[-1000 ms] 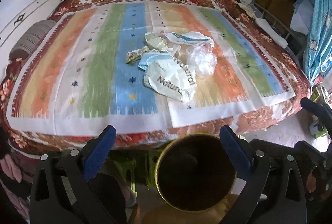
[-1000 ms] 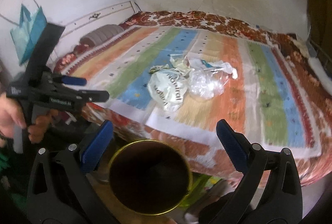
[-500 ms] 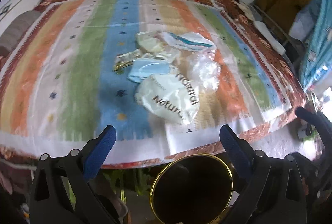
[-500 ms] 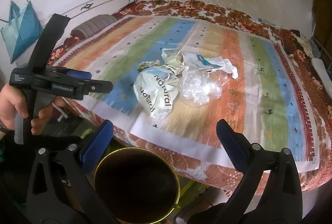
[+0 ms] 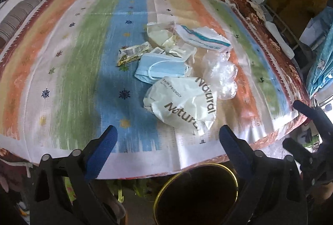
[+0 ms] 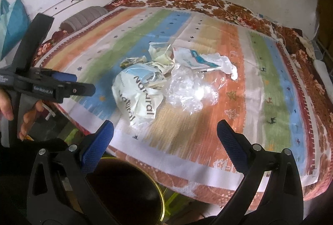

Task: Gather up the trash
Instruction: 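Move both tools toward the trash pile, right tool to the clear plastic bag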

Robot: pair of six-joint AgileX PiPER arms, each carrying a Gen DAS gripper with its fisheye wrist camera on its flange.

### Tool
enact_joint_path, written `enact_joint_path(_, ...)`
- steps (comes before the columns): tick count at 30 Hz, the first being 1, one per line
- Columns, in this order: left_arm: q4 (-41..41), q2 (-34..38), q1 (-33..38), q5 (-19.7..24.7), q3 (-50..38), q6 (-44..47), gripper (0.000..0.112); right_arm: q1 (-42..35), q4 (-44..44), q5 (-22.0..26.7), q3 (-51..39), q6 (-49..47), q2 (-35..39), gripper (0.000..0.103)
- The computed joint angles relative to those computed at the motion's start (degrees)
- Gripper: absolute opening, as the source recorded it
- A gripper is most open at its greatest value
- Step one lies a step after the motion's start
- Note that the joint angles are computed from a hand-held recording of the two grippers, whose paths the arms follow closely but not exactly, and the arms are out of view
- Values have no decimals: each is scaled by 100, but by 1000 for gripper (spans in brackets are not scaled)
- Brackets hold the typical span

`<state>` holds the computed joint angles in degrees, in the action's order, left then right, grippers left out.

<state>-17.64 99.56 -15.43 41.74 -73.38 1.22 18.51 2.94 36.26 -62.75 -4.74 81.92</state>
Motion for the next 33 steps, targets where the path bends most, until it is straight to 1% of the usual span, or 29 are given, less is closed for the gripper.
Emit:
enact_joint_path(3, -316, 221, 172, 186, -185, 162, 92, -35, -67, -41, -130, 34, 243, 94)
enact_joint_path(5, -587, 322, 278, 156, -202, 346, 92, -72, -127, -105, -189, 34, 438, 93)
enact_joint_path(7, -798, 457, 363, 160, -255, 563, 88, -105, -178, -173, -225, 40, 584, 92)
enact_joint_path(10, -814, 609, 386, 50, -331, 730, 85, -155, -302, -327, -329, 84, 856, 91)
enact_joint_path(12, -818, 719, 407, 0, -396, 847, 83, -145, -406, -414, -355, 135, 974, 87)
enact_joint_path(16, -1036, 965, 501, 32, -597, 1168, 79, -129, -619, -545, -468, 115, 1295, 85)
enact_joint_path(18, -1074, 1098, 504, 54, -709, 1274, 79, -110, -730, -559, -556, 149, 1447, 82)
enact_joint_path(22, -1152, 1323, 508, 34, -840, 1483, 78, -92, -821, -635, -711, 205, 1734, 81)
enact_joint_path(23, -1059, 1379, 492, 43, -891, 1434, 78, -79, -909, -592, -783, 288, 1827, 79)
enact_joint_path(24, -823, 1446, 441, 17, -965, 1296, 78, -47, -1021, -499, -889, 363, 1938, 73)
enact_joint_path(26, -594, 1538, 395, -78, -1049, 1205, 78, -20, -1240, -536, -1049, 513, 2132, 72)
enact_joint_path(29, -883, 1766, 490, 48, -1223, 1446, 78, -103, -1021, -455, -1322, 321, 2439, 70)
enact_joint_path(31, -1103, 1838, 519, 78, -1262, 1676, 78, -107, -1052, -369, -1482, 238, 2625, 64)
enact_joint_path(32, -1192, 1884, 516, 103, -1298, 1790, 78, -119, -1011, -333, -1551, 169, 2704, 63)
enact_joint_path(33, -1279, 1921, 513, 113, -1322, 1889, 78, -126, -973, -299, -1625, 134, 2790, 58)
